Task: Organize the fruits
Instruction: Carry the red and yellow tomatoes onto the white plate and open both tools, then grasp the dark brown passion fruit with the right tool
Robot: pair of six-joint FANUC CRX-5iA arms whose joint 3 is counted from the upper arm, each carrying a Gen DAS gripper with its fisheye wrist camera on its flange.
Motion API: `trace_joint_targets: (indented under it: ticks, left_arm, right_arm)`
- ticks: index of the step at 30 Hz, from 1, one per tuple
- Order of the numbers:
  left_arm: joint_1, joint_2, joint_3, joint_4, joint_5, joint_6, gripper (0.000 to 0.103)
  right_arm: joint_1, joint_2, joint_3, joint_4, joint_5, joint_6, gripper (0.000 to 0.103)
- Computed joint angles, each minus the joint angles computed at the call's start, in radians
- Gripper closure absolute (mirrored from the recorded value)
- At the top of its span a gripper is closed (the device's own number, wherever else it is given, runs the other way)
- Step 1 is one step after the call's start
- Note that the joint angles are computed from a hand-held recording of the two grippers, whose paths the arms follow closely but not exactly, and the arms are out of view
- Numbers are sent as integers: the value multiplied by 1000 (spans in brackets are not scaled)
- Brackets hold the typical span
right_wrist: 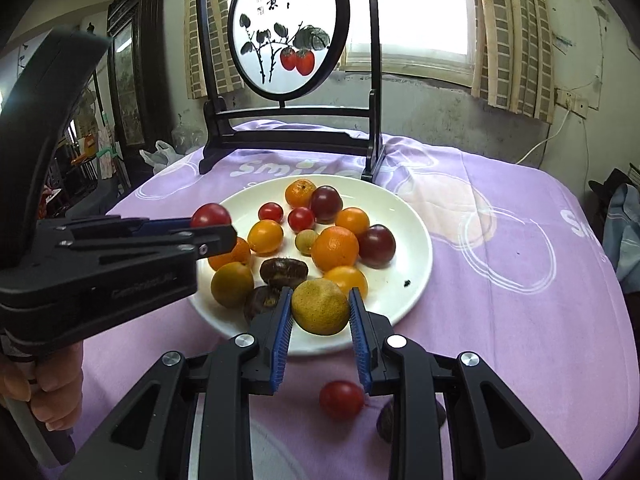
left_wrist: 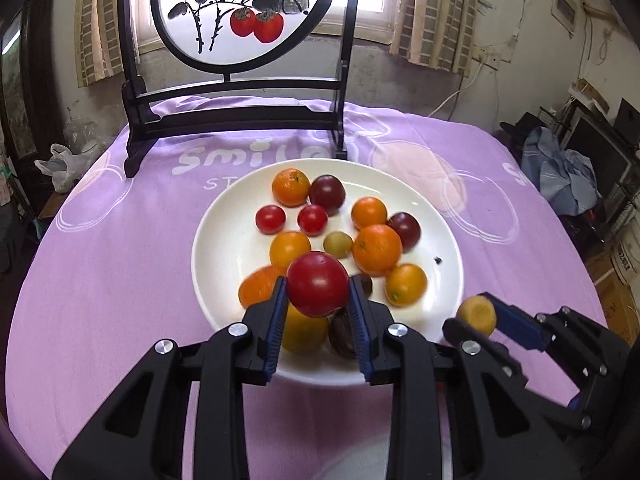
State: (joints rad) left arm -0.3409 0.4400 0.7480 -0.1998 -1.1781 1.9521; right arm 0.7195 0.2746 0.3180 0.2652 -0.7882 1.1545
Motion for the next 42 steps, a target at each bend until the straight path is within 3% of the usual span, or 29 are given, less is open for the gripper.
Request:
trace_joint_targets:
  ticks: [6, 7, 8, 10, 13, 22, 33, 42]
  left_arm:
    - [15, 88, 105, 10, -53, -5, 73]
    - [18, 93, 107, 15, -51, 0, 71]
    - [23, 97, 107, 22, -47, 5, 59]
    - [19, 97, 107, 5, -43, 23, 49]
    - [14, 87, 94, 4, -35, 6, 49]
    - [-14, -9, -27, -17, -4, 26, 41]
    - [-73, -132, -222, -15, 36, 49, 36]
    - [-119, -183, -345, -32, 66, 70, 30]
  right_arm:
    - [-9, 89, 111, -47, -59, 52, 75]
    - [-11, 101, 127, -58, -72, 60, 75]
    - [-12, 112, 143, -72, -88, 71, 74]
    - [-15, 120, 149, -81, -95, 73, 74]
    - [-17, 101, 118, -79, -76, 54, 64]
    - [-33, -10, -8, -105, -36, 14, 61]
    - [-28, -165, -217, -58, 4, -74, 47]
    - [-11, -194, -275, -46, -66, -80, 43]
